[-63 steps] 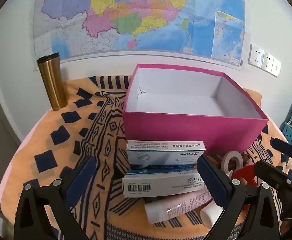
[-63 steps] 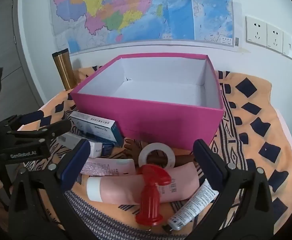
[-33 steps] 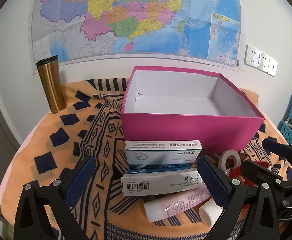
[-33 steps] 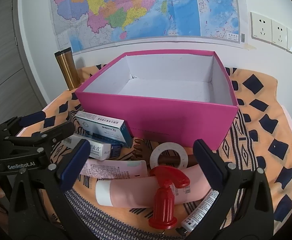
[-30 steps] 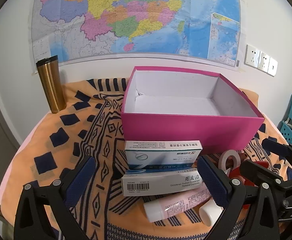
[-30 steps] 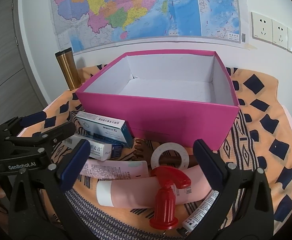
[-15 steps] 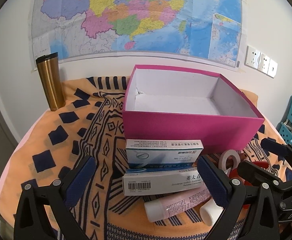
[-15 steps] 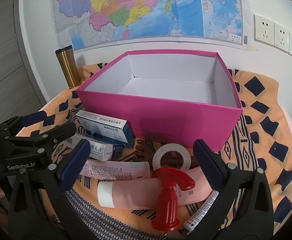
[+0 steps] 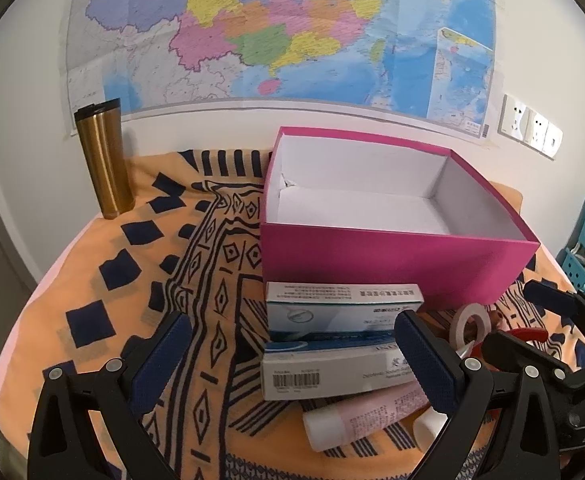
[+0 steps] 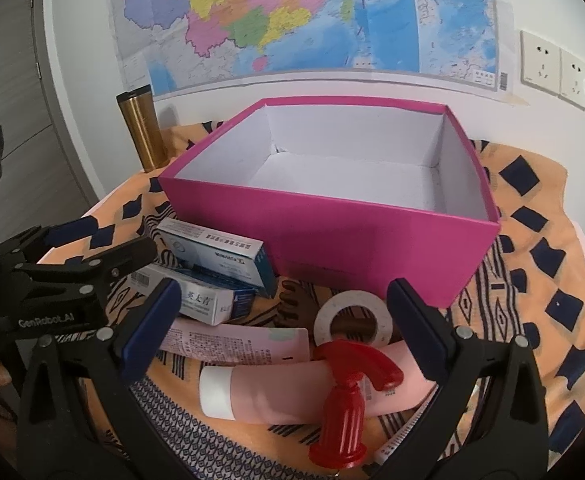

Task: Organize rigid objects
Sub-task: 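Move the left gripper toward the white-and-blue medicine box, then grasp the white-and-blue medicine box with the left gripper and lift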

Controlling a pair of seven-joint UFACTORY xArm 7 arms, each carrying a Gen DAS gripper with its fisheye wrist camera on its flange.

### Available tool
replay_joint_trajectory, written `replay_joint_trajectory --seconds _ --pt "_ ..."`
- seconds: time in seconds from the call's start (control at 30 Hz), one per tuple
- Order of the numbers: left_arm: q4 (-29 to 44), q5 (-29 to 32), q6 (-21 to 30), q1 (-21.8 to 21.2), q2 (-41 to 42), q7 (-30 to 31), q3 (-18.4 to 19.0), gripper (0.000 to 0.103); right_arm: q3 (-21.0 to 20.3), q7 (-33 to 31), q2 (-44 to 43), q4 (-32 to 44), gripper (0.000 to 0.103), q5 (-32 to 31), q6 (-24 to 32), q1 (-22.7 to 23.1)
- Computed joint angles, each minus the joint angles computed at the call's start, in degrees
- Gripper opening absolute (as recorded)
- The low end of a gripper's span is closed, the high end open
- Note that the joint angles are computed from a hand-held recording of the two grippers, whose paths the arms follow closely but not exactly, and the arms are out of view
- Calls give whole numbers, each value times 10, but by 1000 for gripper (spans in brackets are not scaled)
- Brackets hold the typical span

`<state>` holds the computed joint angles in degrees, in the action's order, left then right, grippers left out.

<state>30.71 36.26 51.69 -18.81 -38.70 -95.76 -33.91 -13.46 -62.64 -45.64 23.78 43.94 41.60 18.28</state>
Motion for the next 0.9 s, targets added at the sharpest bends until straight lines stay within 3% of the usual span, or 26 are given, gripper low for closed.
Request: replay_joint_trajectory --seconds 0.13,0.3,0.63,0.9 --pt "-19 -4 -13 -2 -13 13 22 103 -2 -10 17 12 101 11 13 14" --pt "-48 -6 -61 9 -31 36 44 100 11 -18 51 32 89 27 37 23" --pt "-97 -35 -192 39 -27 115 81 83 65 6 127 62 66 39 48 10" --pt "-112 -58 -246 69 -26 158 62 71 84 23 140 60 61 33 30 7"
